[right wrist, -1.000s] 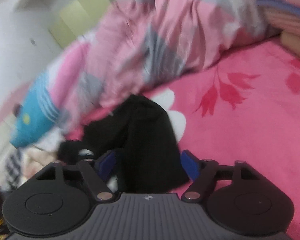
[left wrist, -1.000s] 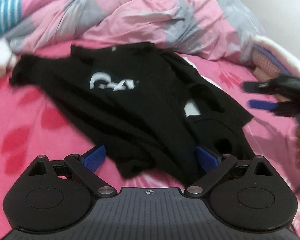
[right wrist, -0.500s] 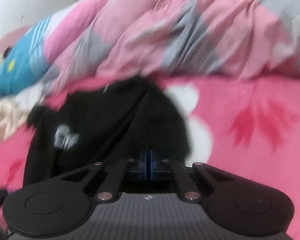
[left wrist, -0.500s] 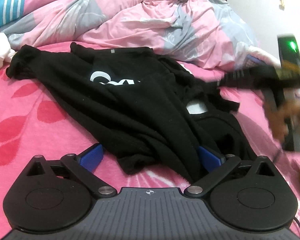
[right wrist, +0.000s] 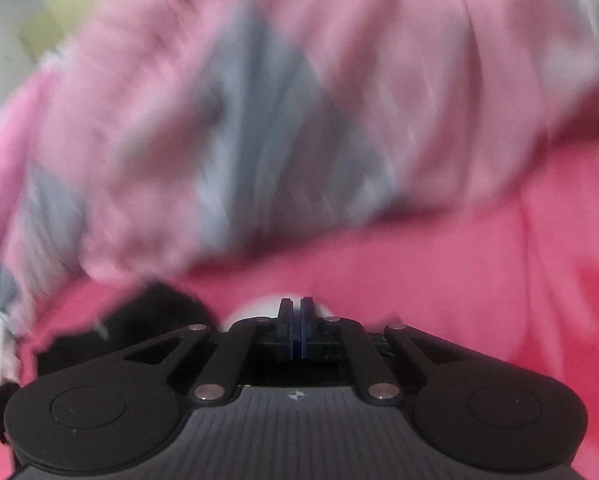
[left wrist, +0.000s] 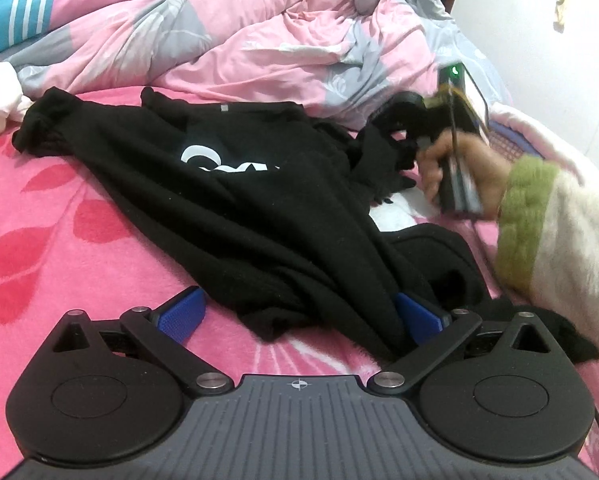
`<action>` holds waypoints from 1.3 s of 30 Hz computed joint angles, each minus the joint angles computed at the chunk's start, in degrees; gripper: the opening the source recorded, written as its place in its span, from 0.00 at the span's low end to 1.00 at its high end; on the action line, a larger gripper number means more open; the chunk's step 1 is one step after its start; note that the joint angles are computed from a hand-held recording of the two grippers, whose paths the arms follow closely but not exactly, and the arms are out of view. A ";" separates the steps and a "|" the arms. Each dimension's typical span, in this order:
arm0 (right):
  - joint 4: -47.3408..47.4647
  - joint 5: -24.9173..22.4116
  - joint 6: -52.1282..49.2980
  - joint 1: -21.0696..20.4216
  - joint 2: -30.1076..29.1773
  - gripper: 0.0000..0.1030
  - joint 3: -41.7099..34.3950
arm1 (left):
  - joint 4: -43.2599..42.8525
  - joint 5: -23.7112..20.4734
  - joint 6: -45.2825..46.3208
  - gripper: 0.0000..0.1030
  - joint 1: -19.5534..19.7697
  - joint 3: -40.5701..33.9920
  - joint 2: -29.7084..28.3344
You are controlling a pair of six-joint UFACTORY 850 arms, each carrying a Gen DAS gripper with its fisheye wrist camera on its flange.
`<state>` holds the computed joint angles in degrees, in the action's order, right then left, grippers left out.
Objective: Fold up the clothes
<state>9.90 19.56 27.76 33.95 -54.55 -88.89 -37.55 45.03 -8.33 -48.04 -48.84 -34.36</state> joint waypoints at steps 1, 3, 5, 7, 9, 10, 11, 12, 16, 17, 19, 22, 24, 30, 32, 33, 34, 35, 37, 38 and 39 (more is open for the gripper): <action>-2.43 0.75 3.39 -0.19 0.58 0.03 1.50 | 0.08 0.05 -0.11 1.00 0.01 0.03 0.00; -7.39 3.76 10.02 -0.80 3.10 0.04 6.24 | 0.26 0.16 -0.33 1.00 0.03 0.08 -0.01; -12.07 9.56 15.59 -1.98 8.67 0.05 14.88 | 0.43 0.27 -0.55 1.00 0.04 0.14 -0.02; -14.86 16.20 18.50 -3.33 15.96 0.11 25.45 | 0.61 0.38 -0.77 1.00 0.06 0.20 -0.02; -17.80 22.65 20.97 -4.85 23.61 0.26 35.81 | 0.69 0.44 -0.88 1.00 0.07 0.23 -0.03; -18.92 25.31 21.99 -5.51 28.05 0.32 41.43 | 0.74 0.51 -0.99 1.00 0.07 0.24 -0.03; -19.84 27.52 22.94 -6.13 32.70 0.32 46.94 | 0.78 0.55 -1.10 1.00 0.07 0.27 -0.02; -21.27 29.01 24.27 -6.66 37.01 0.32 51.57 | 0.81 0.59 -1.27 1.00 0.06 0.33 0.03; -24.53 30.51 24.92 -5.60 55.52 0.41 66.15 | -0.44 0.15 -2.43 1.00 -0.10 1.15 1.27; -24.21 29.35 23.29 -4.17 59.32 0.43 68.03 | -1.20 -0.30 -2.72 1.00 -0.21 1.44 1.82; -23.11 25.91 19.55 -0.85 67.40 0.54 71.40 | -2.68 -0.88 -3.77 0.99 -0.68 2.52 3.32; -20.00 20.73 9.09 5.98 68.97 0.69 70.02 | -5.55 -0.79 -4.16 0.99 -2.03 4.65 5.80; -11.51 18.01 -2.90 12.05 63.60 0.69 66.32 | -9.47 -0.68 -2.35 0.98 -3.60 5.84 7.32; 14.65 17.05 -38.88 22.85 37.19 0.58 50.07 | -21.16 3.67 -0.29 0.91 -9.25 9.46 10.51; 25.12 17.01 -50.87 25.34 31.75 0.49 46.37 | -24.01 5.16 0.75 0.80 -10.83 10.46 11.21; 29.38 16.08 -55.42 25.85 29.63 0.39 44.66 | -24.87 5.80 0.94 0.75 -11.39 10.96 11.50; 32.11 14.43 -57.56 26.23 28.85 0.29 43.88 | -24.89 6.25 0.68 0.74 -11.60 11.46 11.72; 33.34 12.84 -57.58 26.48 28.24 0.24 43.48 | -24.47 6.46 0.28 0.69 -11.61 11.80 11.81; 31.25 11.85 -54.82 25.85 28.09 0.10 43.45 | -22.27 6.22 -0.96 0.58 -11.05 12.00 11.63; 27.89 11.80 -50.73 25.27 28.83 0.07 44.03 | -21.15 6.11 -1.59 0.57 -10.77 12.10 11.54; 23.48 12.19 -45.13 24.58 29.67 0.06 44.79 | -20.22 6.00 -1.79 0.56 -10.49 11.99 11.33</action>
<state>33.38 31.75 -17.37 58.53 -24.88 -44.10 -57.76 51.04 -10.12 -58.52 -36.85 -23.04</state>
